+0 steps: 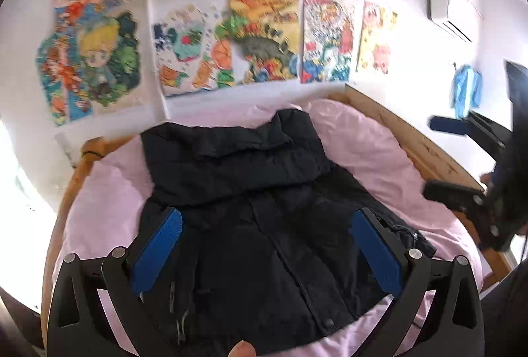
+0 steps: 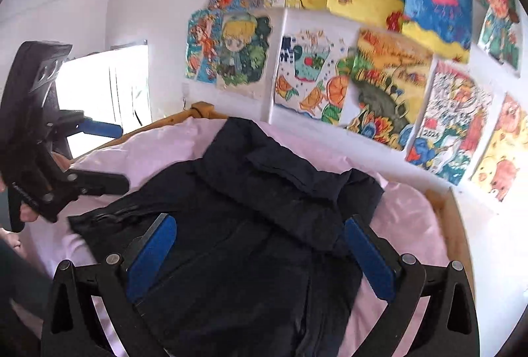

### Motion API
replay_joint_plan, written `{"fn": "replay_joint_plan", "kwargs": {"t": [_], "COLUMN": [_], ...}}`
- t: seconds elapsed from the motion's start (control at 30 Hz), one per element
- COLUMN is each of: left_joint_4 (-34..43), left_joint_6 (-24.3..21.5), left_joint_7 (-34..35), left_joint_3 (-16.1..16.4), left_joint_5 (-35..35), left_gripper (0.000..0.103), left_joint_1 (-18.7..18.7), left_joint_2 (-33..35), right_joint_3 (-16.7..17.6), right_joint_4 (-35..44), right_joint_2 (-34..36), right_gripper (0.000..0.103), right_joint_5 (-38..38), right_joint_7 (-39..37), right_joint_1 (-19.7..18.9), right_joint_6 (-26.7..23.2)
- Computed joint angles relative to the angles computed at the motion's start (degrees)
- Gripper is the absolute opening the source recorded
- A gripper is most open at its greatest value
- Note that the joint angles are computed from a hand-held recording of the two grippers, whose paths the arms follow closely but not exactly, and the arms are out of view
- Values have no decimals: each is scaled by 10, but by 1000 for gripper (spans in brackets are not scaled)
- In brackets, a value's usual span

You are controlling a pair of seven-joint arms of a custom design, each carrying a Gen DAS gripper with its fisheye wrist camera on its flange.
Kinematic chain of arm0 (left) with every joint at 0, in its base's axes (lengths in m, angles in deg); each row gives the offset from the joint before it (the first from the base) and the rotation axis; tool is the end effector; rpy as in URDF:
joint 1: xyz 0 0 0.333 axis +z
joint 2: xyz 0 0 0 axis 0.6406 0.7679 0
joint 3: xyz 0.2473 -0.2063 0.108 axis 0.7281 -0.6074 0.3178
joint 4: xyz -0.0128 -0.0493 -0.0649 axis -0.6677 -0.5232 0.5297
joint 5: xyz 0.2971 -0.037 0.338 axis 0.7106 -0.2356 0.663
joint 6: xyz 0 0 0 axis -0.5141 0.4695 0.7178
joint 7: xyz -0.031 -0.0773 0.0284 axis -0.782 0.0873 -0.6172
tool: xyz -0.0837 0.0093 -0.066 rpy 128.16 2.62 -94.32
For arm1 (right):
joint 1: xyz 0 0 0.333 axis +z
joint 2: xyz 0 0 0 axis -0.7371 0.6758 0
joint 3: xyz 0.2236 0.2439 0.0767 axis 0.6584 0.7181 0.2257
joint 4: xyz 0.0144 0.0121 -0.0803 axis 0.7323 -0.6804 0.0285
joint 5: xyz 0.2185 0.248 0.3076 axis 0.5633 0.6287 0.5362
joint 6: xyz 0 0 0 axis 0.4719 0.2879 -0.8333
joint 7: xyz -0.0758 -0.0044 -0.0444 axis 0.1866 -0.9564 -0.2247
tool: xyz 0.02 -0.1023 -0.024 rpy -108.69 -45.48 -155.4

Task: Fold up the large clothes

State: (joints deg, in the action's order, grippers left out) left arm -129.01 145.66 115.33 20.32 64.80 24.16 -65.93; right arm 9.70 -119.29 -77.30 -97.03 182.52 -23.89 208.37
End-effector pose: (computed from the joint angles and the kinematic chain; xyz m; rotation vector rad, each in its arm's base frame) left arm 0.6152 -0.3394 0.6280 -1.2730 2.1548 -1.0128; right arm 0.5650 0.3591 0.6949 -1.8921 1.1507 -0.6787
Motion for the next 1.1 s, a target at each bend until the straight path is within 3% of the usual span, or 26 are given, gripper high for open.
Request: {"fn": "replay_joint_plan", "kwargs": {"t": [0.1, 0.23, 0.33, 0.5, 0.6, 0.73, 0.83, 0.97, 1.1], "left_joint_4": [-45, -95, -116, -153, -165, -155, -148, -157, -165], "left_joint_6": [10, 21, 12, 23, 18, -34, -63, -64, -52], "left_joint_7": [-100, -166, -138, -180, -170, -47, -45, -53, -52], "left_joint_3": [10, 3, 0, -8, -6, 5, 3, 2, 3], "left_joint_5": [86, 119, 77, 117, 112, -20, -5, 22, 34], "left_gripper": [102, 102, 102, 102, 102, 102, 102, 102, 102], "left_joint_1": [-10, -1, 1, 14, 15, 5, 8, 9, 10], "left_joint_2": [-36, -76, -91, -101, -92, -70, -56, -55, -54], "right_joint_3": [10, 35, 45, 48, 42, 19, 7, 17, 23], "right_joint_4": [-44, -99, -123, -152, -163, -165, -170, -165, -165], "right_joint_2": [-48, -105, -126, -136, -129, -101, -80, -53, -40], "right_gripper": [103, 103, 103, 103, 103, 103, 103, 103, 103], "right_joint_5": [-50, -101, -95, -72, -45, 33, 94, 59, 1], "right_joint_7": [52, 110, 120, 117, 102, 36, -13, -16, -21], "right_joint_1": [0, -14, -17, -17, -13, 7, 15, 9, 13], "right_joint_6": [-4, -3, -15, -18, -17, -41, -61, -99, -104]}}
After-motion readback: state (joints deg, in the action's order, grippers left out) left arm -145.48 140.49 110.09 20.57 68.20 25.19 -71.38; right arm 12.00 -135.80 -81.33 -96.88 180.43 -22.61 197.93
